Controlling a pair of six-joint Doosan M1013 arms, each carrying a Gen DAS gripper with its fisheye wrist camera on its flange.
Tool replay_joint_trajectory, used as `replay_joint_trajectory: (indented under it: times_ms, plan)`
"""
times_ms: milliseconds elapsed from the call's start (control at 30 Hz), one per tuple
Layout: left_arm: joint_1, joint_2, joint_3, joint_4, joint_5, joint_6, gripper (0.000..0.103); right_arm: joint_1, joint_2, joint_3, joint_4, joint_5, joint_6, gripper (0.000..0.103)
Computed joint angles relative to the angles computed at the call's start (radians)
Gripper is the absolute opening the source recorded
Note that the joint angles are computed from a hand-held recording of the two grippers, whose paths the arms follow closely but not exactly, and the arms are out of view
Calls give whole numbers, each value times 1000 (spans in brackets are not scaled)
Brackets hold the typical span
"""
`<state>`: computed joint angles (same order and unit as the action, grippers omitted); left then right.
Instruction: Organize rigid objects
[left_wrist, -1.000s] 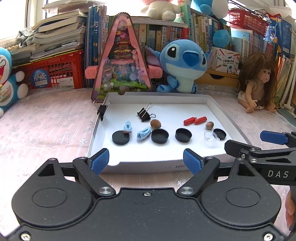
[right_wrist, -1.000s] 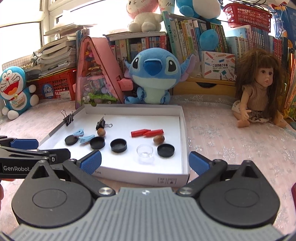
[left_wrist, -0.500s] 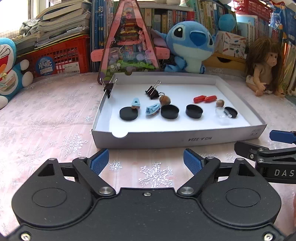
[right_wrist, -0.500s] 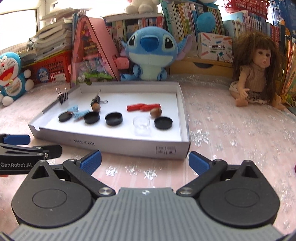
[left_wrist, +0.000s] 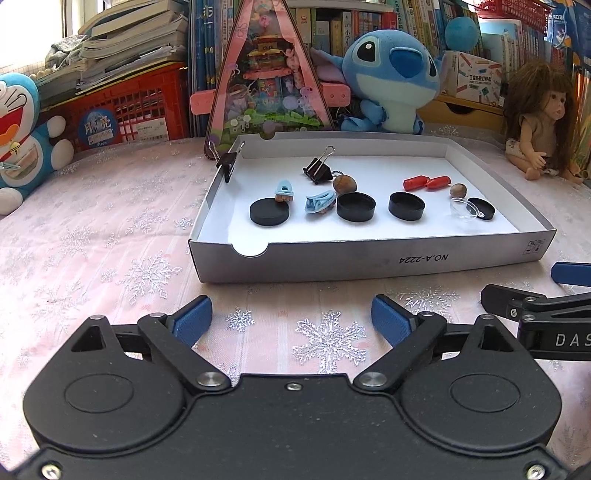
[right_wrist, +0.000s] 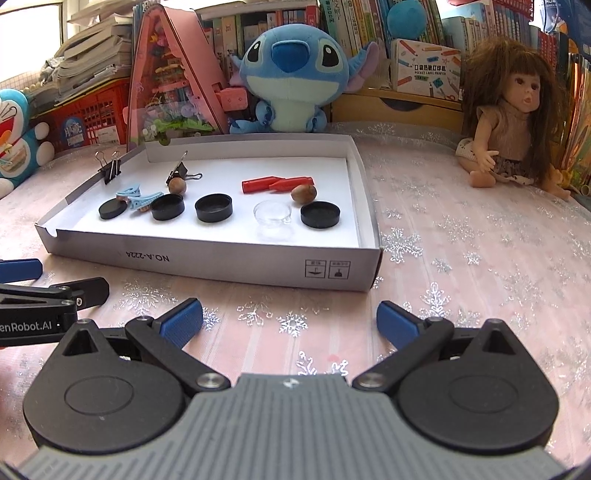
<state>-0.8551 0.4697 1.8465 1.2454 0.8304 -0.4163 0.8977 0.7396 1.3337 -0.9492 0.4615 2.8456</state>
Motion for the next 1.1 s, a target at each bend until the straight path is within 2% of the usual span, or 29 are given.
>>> replay_joint_trajectory:
  times_ms: [267,1100]
  plan:
    - [3,0,6,4,-5,-22,102,0,4,-8,19,7,-25,103]
    - [4,-1,7,3,-8,-24,103,-1,4,-7,19,7,-25,103]
